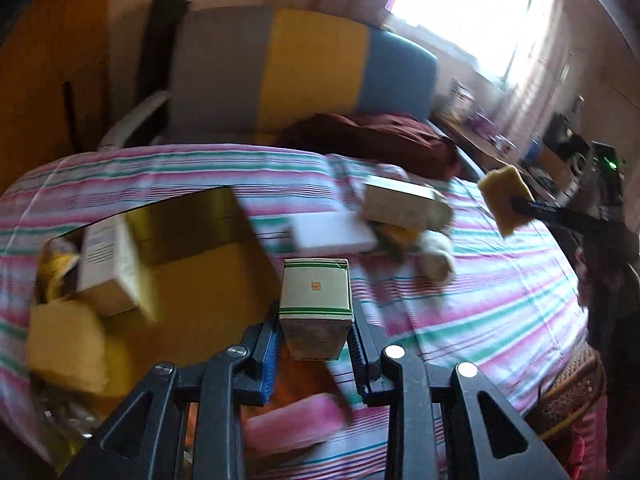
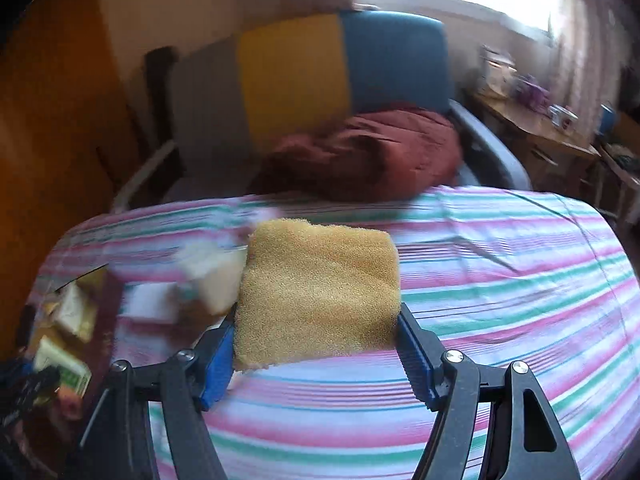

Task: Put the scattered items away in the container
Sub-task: 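Carry the green-striped box and tan sponge over the gold tray with both tools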

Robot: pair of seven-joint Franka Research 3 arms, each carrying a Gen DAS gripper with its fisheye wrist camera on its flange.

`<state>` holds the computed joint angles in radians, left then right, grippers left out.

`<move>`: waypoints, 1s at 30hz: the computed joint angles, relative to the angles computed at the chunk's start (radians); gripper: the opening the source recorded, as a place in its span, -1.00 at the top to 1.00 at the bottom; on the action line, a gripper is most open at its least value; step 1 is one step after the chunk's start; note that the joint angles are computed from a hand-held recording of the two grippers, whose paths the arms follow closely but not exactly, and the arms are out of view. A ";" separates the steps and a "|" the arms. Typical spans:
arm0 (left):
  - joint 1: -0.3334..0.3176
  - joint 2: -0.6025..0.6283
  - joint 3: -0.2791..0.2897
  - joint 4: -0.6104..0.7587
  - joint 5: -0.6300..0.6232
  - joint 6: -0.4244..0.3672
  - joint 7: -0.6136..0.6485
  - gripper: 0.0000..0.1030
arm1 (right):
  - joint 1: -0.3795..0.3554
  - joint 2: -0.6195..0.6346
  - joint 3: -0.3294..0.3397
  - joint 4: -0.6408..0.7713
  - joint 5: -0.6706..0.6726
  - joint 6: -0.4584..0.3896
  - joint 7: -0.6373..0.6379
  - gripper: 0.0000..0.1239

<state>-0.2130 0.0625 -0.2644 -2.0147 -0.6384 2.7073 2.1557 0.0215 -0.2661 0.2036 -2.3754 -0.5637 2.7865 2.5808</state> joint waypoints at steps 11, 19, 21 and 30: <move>0.093 0.103 0.024 0.099 -0.018 0.012 -0.020 0.43 | 0.219 0.310 0.024 0.331 0.012 0.000 -0.072 -0.16; 0.170 0.262 -0.015 0.293 0.061 -0.116 -0.121 0.43 | 0.370 0.598 -0.007 0.680 0.093 -0.109 -0.216 -0.16; 0.176 0.291 -0.019 0.326 0.098 -0.129 -0.149 0.43 | 0.403 0.652 -0.030 0.752 0.104 -0.140 -0.235 -0.16; 0.190 0.393 -0.049 0.434 0.215 -0.102 -0.212 0.20 | 0.503 0.893 -0.131 1.095 0.230 -0.281 -0.315 -0.16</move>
